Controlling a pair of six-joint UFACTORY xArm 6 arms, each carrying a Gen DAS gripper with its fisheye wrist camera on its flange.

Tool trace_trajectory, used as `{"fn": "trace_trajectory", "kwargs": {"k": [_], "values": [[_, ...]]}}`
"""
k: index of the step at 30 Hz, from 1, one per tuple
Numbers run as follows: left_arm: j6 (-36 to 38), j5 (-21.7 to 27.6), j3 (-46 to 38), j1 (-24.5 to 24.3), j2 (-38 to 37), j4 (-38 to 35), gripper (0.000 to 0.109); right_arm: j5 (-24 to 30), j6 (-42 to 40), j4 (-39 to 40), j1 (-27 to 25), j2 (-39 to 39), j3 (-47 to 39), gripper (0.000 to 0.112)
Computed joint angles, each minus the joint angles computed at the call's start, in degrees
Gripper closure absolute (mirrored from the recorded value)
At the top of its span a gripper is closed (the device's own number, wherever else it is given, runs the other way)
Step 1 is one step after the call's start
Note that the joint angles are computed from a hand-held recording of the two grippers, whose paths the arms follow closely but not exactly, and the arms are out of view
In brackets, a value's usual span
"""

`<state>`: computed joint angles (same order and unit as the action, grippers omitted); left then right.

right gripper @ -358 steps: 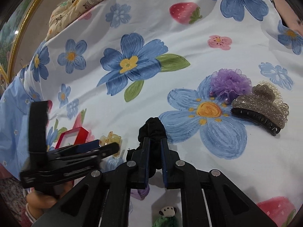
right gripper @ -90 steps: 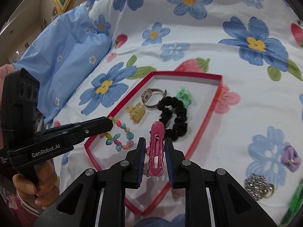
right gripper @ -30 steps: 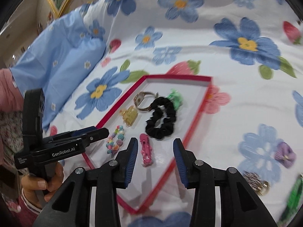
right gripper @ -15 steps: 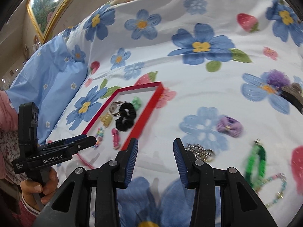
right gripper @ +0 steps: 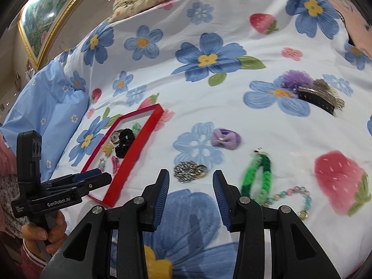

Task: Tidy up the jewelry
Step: 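Grasp the silver chain with the left tool while the right tool grasps the gold ring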

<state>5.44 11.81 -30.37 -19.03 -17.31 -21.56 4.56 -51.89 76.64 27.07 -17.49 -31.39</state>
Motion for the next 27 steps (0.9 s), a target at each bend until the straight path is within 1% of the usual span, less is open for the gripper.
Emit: {"fn": "trace_trajectory", "kwargs": {"k": [5, 8, 12, 14, 16, 21, 24, 27], "values": [[-1.9, -0.3, -1.8, -1.3, 2.6, 2.5, 0.056, 0.3, -2.0, 1.3, -0.8, 1.4, -0.5, 0.071], [-2.8, -0.1, -3.1, -1.7, 4.4, 3.7, 0.056, 1.4, -3.0, 1.5, -1.5, 3.5, -1.8, 0.073], [-4.9, 0.0, -4.4, -1.8, 6.4, 6.4, 0.056, 2.5, -1.9, -1.4, -2.1, 6.9, -3.7, 0.074], [-4.7, 0.4, -4.9, -1.8, 7.3, 6.2, 0.056, 2.7, -0.3, -4.0, -2.2, 8.9, -4.8, 0.074], [-5.2, 0.6, -5.0, -1.5, 7.8, 7.0, 0.056, 4.1, 0.7, -6.0, -2.7, 11.0, -6.2, 0.074], [-3.3, 0.8, -5.2, -1.1, 8.7, 5.1, 0.056, 4.6, 3.4, -11.0, -2.5, 15.3, -8.7, 0.074], [-3.4, 1.0, -5.6, -1.1, 9.0, 5.7, 0.056, 4.3, 5.3, -14.1, -2.2, 17.6, -10.0, 0.074], [-1.5, 1.3, -6.2, -1.3, 9.5, 3.9, 0.056, 3.3, 5.8, -15.5, -1.8, 19.4, -11.1, 0.074]]}}
